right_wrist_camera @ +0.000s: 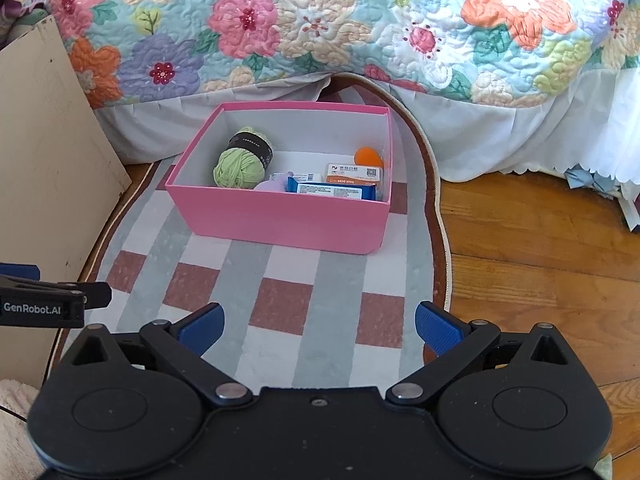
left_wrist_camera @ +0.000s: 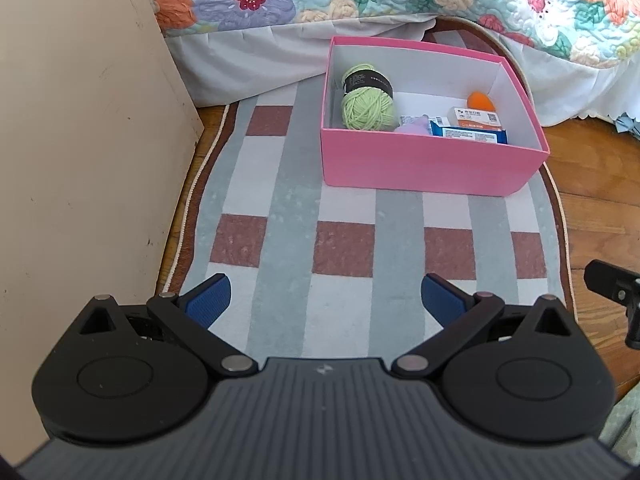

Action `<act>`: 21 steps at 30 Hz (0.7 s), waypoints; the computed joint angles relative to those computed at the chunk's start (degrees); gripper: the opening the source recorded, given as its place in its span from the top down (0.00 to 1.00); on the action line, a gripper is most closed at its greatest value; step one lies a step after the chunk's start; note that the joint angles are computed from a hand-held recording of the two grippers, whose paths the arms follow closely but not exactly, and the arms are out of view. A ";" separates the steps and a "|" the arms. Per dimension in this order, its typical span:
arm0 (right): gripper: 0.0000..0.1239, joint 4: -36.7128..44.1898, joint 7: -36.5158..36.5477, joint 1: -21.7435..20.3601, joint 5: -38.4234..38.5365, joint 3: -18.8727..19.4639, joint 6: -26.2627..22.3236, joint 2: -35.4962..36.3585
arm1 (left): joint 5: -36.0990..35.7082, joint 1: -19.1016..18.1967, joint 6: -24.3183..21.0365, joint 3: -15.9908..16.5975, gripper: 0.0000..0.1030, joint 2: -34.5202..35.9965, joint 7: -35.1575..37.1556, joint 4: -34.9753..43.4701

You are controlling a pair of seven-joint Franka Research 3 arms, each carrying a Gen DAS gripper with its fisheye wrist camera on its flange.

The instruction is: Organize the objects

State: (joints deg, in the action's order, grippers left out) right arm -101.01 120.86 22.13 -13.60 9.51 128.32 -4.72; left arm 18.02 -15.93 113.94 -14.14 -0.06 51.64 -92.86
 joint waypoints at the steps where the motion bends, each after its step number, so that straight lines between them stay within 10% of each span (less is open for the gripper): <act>1: 0.17 0.03 -0.15 0.03 -0.10 0.02 -0.03 -0.01 | -0.13 -0.02 -0.06 -0.01 0.00 0.06 0.06 0.08; 21: 0.17 -0.08 -3.45 0.06 1.94 -0.19 -0.47 -0.26 | -1.20 0.10 1.58 0.03 0.00 -0.42 1.82 -0.62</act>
State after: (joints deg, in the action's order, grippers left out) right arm -101.09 117.40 22.19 -11.66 9.32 127.84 -4.99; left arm 16.82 -15.82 115.52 -14.12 -0.48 53.46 -93.49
